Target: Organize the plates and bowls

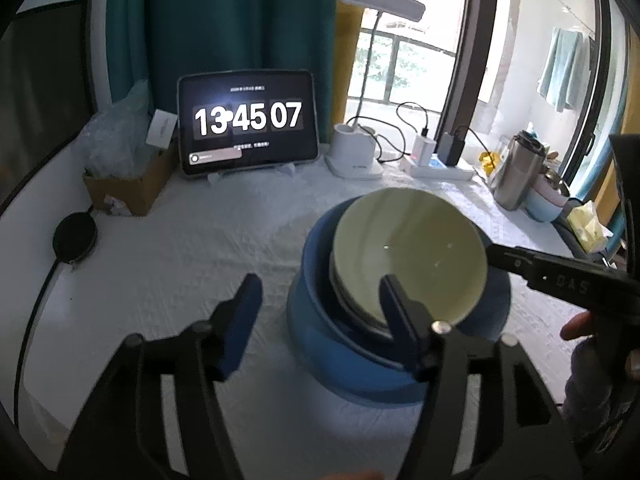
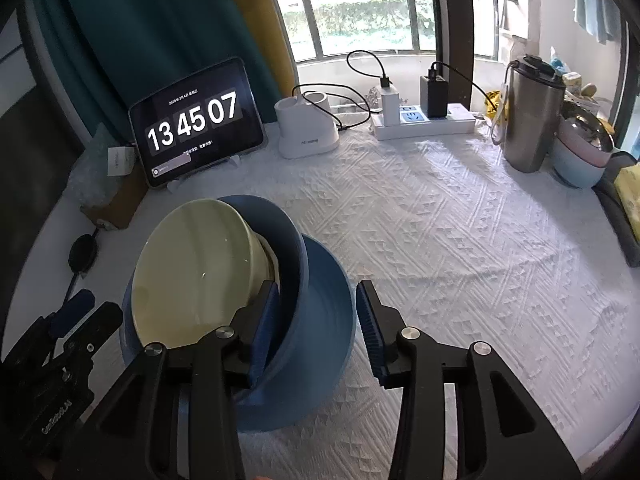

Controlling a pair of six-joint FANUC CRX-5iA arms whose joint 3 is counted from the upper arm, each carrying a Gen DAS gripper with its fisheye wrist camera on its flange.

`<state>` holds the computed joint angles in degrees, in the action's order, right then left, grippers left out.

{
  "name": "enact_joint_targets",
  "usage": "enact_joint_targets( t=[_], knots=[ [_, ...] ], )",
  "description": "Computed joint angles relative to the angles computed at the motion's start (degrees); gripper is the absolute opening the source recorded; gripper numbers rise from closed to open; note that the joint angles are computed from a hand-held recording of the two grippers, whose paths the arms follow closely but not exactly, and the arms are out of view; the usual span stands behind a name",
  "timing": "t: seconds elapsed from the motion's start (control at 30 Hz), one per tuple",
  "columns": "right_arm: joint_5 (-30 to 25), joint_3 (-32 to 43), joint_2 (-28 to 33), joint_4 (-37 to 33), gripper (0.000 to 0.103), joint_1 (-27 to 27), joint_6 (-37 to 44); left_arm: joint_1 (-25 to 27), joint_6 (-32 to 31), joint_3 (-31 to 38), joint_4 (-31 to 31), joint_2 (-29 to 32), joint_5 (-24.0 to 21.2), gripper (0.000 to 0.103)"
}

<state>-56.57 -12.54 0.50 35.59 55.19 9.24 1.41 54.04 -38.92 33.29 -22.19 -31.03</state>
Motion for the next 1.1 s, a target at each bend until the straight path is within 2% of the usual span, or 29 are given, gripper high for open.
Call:
enact_joint_targets(
  t=[0.27, 0.67, 1.1],
  knots=[
    [-2.92, -3.18, -2.79, 3.93, 0.044, 2.78, -3.57, -1.0, -4.97, -3.61, 5.78, -4.23, -0.23, 0.07],
    [-8.81, -8.54, -8.06, 10.21, 0.044, 8.08, -11.18, -2.41, -10.24, -8.84, 11.26, -12.19, -0.2, 0.091],
    [-16.15, -13.67, -12.49, 14.95, 0.044, 15.05, -18.59, -2.93, -10.7, -12.62, 12.06, -18.85, -1.18, 0.092]
  ],
)
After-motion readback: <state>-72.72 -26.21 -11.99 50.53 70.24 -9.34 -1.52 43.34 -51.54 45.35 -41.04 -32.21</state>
